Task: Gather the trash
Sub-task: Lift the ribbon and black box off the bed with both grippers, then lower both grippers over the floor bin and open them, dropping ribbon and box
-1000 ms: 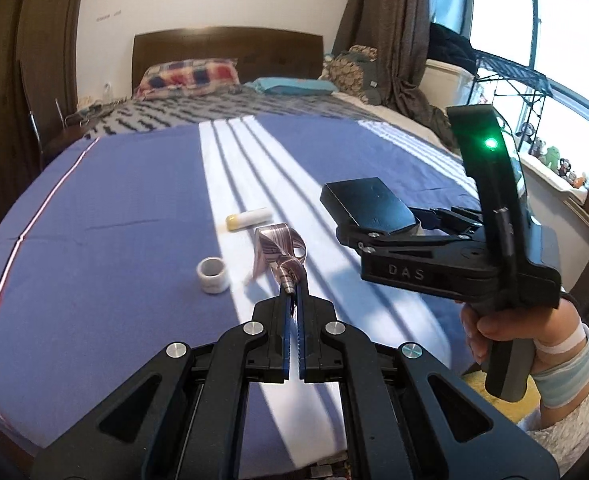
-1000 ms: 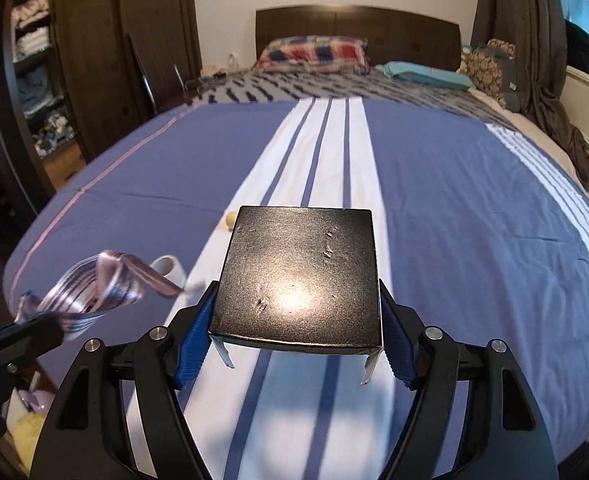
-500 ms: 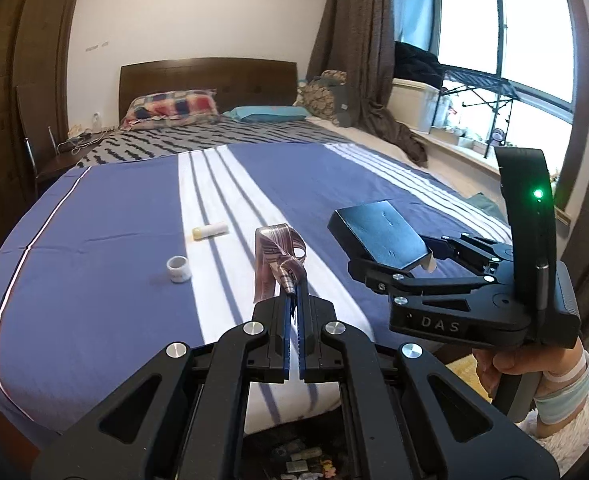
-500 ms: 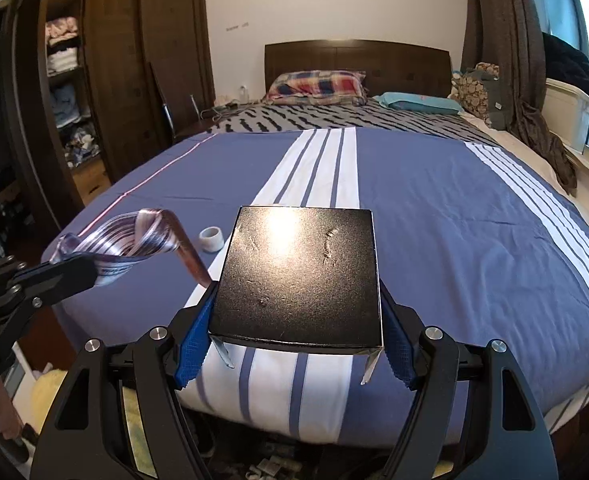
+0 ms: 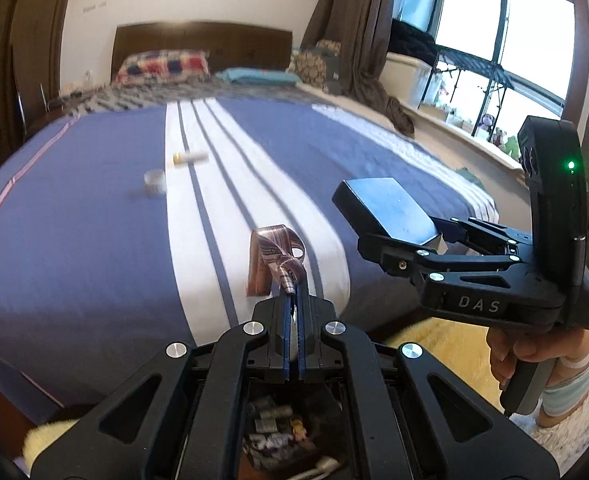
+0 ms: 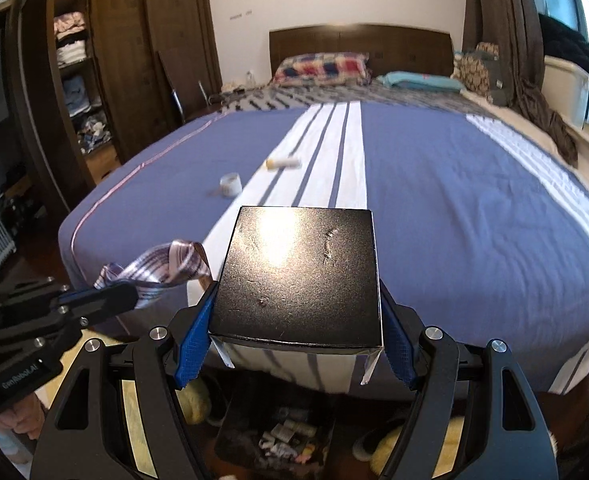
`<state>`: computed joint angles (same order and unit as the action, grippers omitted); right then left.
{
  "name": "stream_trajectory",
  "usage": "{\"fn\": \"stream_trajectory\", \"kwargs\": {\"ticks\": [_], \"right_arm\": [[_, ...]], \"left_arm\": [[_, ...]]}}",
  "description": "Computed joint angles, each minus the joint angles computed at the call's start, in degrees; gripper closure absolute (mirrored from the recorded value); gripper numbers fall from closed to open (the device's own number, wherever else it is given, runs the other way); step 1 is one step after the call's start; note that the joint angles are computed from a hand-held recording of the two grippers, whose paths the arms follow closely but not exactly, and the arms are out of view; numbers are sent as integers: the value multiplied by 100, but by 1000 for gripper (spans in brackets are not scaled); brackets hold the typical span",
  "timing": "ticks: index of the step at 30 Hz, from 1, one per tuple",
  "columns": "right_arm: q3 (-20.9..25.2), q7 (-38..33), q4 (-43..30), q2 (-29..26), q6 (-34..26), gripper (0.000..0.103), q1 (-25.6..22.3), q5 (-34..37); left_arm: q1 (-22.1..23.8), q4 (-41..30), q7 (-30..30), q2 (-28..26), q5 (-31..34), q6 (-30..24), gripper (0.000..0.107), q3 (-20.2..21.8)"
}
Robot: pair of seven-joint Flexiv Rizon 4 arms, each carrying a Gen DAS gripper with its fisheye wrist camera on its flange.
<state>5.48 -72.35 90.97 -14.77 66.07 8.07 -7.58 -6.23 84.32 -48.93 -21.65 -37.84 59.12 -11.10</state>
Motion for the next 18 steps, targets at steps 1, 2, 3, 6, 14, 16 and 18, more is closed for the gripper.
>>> {"fn": "stream_trajectory", "kwargs": {"ticks": [1,2,3,6,14,16,18], "right_arm": [[22,-10,59,11,-31,29,-2,27],[40,-27,99,15,-60,29,-6,60],[63,-51,143,17,-107,29,-10,100],[113,-121,254,19,-243,29,-17,220],[155,-153,471,-27,-618,29,11,448],[165,-171,514,-53,-711,29,1,512],[183,-198,562,-72,-781,29,-6,580]], "left_arm": [[-1,63,-36,2,31,-62,106,28],[-8,83,-76,-8,67,-106,106,49],[-13,97,-127,-22,110,-159,106,73],[-7,226,-280,-44,221,-282,106,144],[5,385,-687,-212,612,-681,106,277],[-7,413,-768,-265,726,-775,106,299],[-14,409,-855,-331,835,-903,106,317]]}}
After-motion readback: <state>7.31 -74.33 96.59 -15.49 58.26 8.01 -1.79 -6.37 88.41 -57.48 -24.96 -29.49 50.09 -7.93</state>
